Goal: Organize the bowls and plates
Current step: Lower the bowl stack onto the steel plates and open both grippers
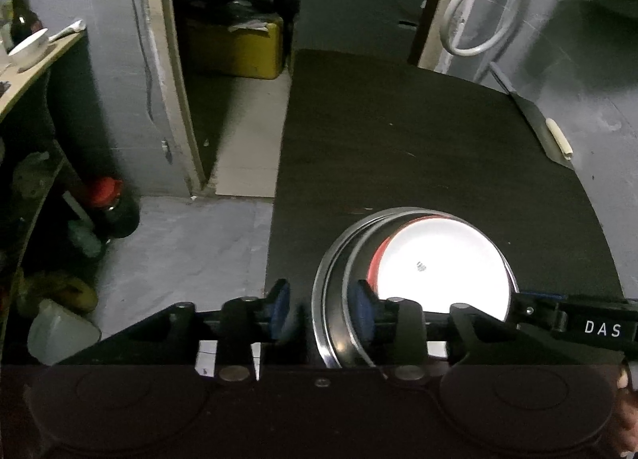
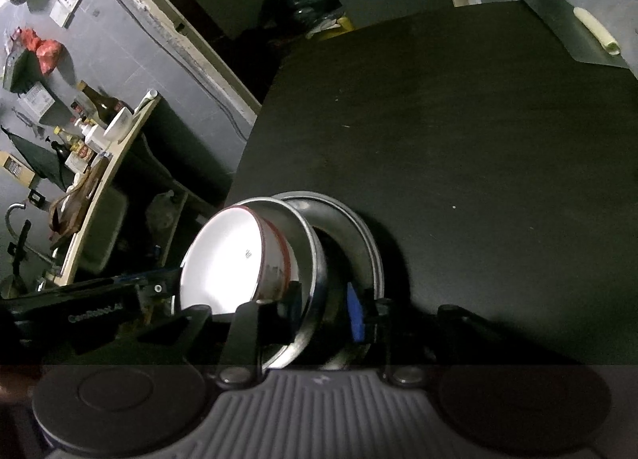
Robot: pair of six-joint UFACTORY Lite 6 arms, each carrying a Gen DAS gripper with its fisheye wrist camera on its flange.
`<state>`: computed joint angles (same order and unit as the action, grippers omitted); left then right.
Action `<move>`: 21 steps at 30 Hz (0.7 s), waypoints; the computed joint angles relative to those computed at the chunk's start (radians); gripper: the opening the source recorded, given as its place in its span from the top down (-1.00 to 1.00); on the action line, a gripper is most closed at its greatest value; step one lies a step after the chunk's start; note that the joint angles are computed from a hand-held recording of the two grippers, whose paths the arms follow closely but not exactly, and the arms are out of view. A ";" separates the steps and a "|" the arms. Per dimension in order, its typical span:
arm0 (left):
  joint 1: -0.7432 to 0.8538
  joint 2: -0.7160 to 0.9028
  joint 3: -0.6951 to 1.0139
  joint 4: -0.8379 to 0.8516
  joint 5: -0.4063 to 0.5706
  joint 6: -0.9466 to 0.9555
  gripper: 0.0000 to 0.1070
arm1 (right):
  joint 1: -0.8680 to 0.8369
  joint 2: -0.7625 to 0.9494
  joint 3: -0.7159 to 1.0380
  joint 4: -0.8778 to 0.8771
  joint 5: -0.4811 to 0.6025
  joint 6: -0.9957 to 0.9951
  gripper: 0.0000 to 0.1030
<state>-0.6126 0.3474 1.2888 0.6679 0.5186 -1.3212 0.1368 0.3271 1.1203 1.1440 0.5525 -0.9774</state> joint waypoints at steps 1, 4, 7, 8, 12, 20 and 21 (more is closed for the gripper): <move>-0.007 -0.007 -0.006 0.015 0.011 -0.021 0.12 | 0.000 -0.007 -0.008 0.001 -0.002 -0.005 0.43; -0.035 -0.038 -0.033 0.062 0.038 -0.097 -0.07 | -0.005 -0.039 -0.045 0.021 -0.013 -0.033 0.36; -0.062 -0.067 -0.056 0.076 0.064 -0.135 -0.14 | -0.012 -0.075 -0.079 0.043 -0.003 -0.066 0.25; -0.070 -0.076 -0.064 0.082 0.070 -0.151 -0.20 | -0.013 -0.084 -0.089 0.048 -0.005 -0.076 0.17; -0.138 -0.133 -0.101 0.146 0.129 -0.259 -0.43 | -0.018 -0.153 -0.149 0.073 -0.017 -0.114 -0.12; -0.319 -0.264 -0.170 0.265 0.330 -0.516 -0.86 | -0.029 -0.365 -0.297 0.162 -0.036 -0.243 -0.67; -0.344 -0.279 -0.180 0.284 0.358 -0.555 -0.91 | -0.031 -0.396 -0.315 0.176 -0.037 -0.261 -0.72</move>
<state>-0.9569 0.0685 1.1086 0.9520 0.8770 -1.8757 0.1060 -0.0688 0.8051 1.3202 0.5155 -1.2387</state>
